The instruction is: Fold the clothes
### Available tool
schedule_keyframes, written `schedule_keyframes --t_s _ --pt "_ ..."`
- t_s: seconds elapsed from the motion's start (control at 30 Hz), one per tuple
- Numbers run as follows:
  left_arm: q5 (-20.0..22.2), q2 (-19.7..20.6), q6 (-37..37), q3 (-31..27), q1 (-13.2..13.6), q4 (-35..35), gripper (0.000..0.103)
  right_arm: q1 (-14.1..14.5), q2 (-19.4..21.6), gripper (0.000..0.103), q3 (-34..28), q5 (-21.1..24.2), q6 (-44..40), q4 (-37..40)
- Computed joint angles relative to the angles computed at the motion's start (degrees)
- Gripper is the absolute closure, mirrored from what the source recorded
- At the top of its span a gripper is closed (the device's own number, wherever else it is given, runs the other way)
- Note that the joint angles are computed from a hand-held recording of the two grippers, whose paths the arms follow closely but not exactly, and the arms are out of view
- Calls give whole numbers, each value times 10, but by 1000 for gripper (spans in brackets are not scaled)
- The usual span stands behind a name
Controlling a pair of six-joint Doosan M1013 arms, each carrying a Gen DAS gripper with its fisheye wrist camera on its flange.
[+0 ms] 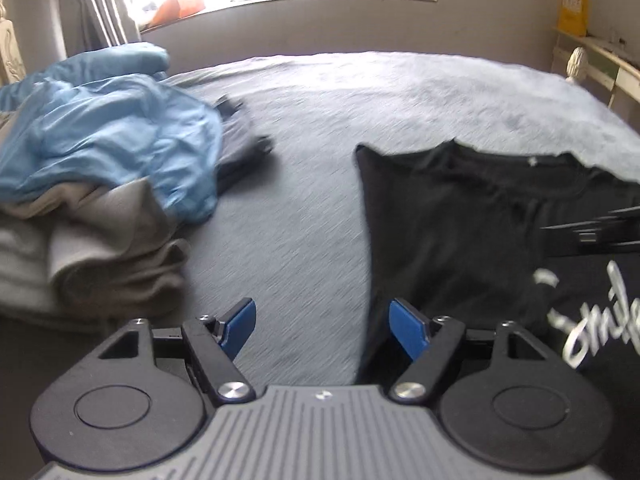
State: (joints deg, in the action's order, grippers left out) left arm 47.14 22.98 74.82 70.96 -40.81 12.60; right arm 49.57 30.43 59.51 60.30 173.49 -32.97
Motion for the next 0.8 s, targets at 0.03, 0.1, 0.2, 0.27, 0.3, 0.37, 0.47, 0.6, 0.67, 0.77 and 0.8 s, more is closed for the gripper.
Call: schedule_keyframes --t_s 0.03,0.1,0.2,0.27,0.3,0.37,0.47,0.6,0.67,0.77,0.8 --pt "2 5 -3 -5 -3 6 28 -4 7 80 -8 -3 -12 0" --pt "17 16 -10 -15 -9 30 28 -12 20 80 -23 -6 -36 3" --pt "37 25 -30 -13 -10 53 27 -22 31 80 -26 3 -57 20" --pt "29 22 -47 -3 -5 45 24 -29 33 87 -19 11 -67 39" --pt "26 21 -57 0 -4 48 22 -32 34 88 -18 16 -73 46" --pt "26 19 -70 6 -2 58 21 -32 39 87 -41 38 -89 47" --pt "15 14 -86 17 2 56 17 -33 41 86 -59 22 -96 31" --pt "8 11 -89 24 1 65 15 -47 77 86 -117 -6 -155 42" --pt "5 11 -91 26 2 64 12 -59 106 86 -155 -6 -183 64" --pt "-1 10 -92 29 4 60 10 -73 143 90 -198 28 -159 90" --pt "-2 10 -92 29 5 59 10 -75 142 93 -192 20 -142 88"
